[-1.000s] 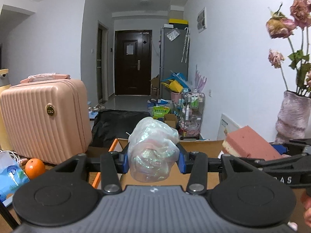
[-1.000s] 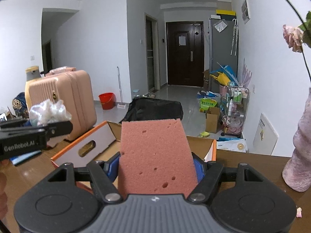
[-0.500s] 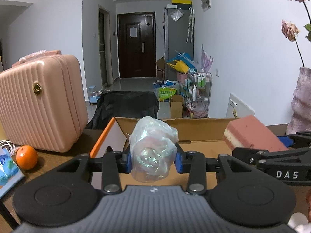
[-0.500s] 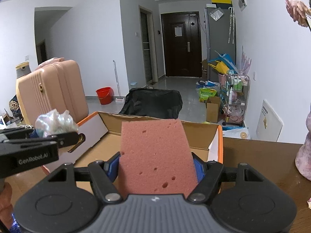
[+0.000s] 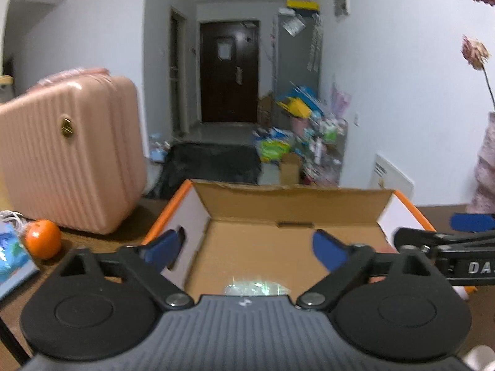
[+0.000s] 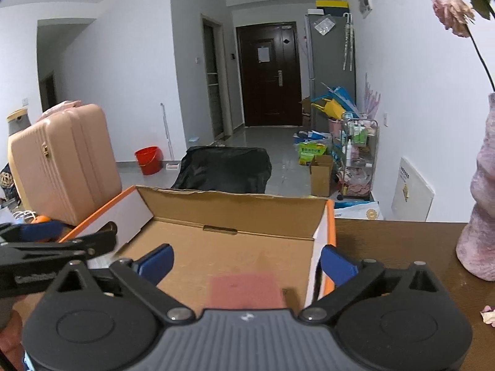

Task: Organize soft objects
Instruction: 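Open both tools to drop the bag and sponge into the box, then withdraw both tools from the box back toward the remaining soft items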

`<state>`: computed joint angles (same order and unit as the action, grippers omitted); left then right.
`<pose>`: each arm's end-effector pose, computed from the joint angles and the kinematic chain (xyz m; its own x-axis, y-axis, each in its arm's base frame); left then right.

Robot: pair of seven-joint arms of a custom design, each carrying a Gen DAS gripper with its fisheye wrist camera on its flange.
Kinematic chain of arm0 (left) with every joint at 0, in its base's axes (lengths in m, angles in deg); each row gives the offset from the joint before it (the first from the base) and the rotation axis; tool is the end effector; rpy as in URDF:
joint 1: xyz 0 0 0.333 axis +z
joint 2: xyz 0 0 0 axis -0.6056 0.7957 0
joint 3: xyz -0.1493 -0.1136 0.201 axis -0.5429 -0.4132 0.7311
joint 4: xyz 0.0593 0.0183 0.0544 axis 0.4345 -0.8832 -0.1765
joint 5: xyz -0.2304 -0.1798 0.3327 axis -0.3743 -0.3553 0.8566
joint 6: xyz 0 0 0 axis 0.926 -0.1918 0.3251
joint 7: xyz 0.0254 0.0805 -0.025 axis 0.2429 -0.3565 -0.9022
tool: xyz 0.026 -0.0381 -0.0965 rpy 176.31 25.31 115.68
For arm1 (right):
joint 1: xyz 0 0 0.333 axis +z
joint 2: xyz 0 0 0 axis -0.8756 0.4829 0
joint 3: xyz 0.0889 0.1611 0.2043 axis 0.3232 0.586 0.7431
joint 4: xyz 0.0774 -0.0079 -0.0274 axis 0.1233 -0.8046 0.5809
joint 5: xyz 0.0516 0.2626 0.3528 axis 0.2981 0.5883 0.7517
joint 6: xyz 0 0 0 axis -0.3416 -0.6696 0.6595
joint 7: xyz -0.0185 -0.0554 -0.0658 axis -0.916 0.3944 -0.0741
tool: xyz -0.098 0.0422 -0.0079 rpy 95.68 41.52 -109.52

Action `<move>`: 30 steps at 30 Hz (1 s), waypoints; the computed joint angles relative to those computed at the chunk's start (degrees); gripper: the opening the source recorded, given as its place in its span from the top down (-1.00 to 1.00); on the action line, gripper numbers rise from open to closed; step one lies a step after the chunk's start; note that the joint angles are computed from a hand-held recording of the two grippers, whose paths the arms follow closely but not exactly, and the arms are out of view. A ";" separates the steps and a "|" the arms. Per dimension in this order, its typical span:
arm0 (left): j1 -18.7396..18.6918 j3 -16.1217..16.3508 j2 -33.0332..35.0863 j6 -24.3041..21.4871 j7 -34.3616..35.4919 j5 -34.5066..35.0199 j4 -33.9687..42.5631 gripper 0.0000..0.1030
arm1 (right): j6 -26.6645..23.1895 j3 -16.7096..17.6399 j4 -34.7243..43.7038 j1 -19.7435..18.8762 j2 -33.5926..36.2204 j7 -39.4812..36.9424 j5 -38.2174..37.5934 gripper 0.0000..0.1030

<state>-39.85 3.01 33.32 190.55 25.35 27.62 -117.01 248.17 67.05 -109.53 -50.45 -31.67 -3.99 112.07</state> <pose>0.5504 -0.1623 0.4029 0.3835 -0.9235 -0.0066 -0.4016 -0.1604 -0.9017 0.6535 0.1463 0.3993 0.5456 -0.8315 -0.1050 -0.4506 -0.1853 -0.8733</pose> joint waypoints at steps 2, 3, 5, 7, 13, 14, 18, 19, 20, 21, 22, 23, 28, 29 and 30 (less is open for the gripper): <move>-0.20 -0.46 -0.46 -2.07 -0.74 0.58 -0.30 -1.00 | 0.35 -0.12 0.03 0.01 0.02 0.57 -0.30 -1.00; -0.25 -0.47 -0.61 -2.31 -1.04 0.49 -0.42 -1.00 | 0.54 -0.11 -0.01 0.04 0.00 0.70 -0.43 -1.00; -0.16 -0.23 -0.91 -1.68 -1.20 0.23 -0.62 -1.00 | 0.64 -0.14 -0.08 0.02 -0.06 0.81 -0.76 -1.00; -0.12 -0.24 -1.04 -1.79 -0.88 -0.36 -0.69 -1.00 | 0.88 -0.10 -0.36 0.11 -0.29 0.75 -1.12 -1.00; 0.31 -0.16 -1.74 -0.82 -1.20 -0.89 -1.21 -1.00 | 1.88 -0.04 -1.16 0.41 -1.28 -0.77 0.23 -1.00; 0.33 -0.24 -1.87 -0.90 -1.20 -0.99 -1.30 -1.00 | 1.98 -0.11 -1.23 0.46 -1.40 -0.97 0.43 -1.00; 0.51 -0.34 -2.41 -0.66 -1.11 -1.50 -1.70 -1.00 | 2.23 -0.31 -1.82 0.65 -2.20 -2.45 1.88 -1.00; 0.53 -0.38 -2.52 -0.59 -1.07 -1.72 -1.80 -1.00 | 2.34 -0.38 -2.00 0.71 -2.43 -2.98 2.30 -1.00; 0.57 -0.41 -2.69 -0.49 -1.06 -1.92 -1.93 -1.00 | 2.37 -0.48 -2.18 0.75 -2.68 -3.51 2.75 -1.00; 0.61 -0.46 -2.84 -0.36 -1.25 -1.92 -2.08 -1.00 | 2.42 -0.58 -2.43 0.83 -2.94 -3.87 3.02 -1.00; 0.65 -0.48 -3.07 -0.09 -1.31 -1.96 -2.28 -1.00 | 2.53 -0.66 -2.68 0.93 -3.20 -4.35 3.41 -1.00; 0.68 -0.55 -3.37 0.02 -1.30 -2.01 -2.54 -1.00 | 2.64 -0.74 -2.98 1.03 -3.52 -4.81 3.85 -1.00; 0.70 -1.37 -5.14 -0.50 -1.61 -1.67 -4.07 -1.00 | 2.66 -1.37 -4.53 1.48 -5.37 -7.08 5.98 -1.00; 0.68 -1.52 -5.51 -0.58 -1.73 -1.57 -4.39 -1.00 | 2.65 -1.53 -4.90 1.55 -5.85 -7.88 6.75 -1.00; 0.68 -1.63 -5.88 -0.58 -1.80 -1.50 -4.68 -1.00 | 2.53 -1.72 -5.26 1.63 -6.28 -8.35 7.27 -1.00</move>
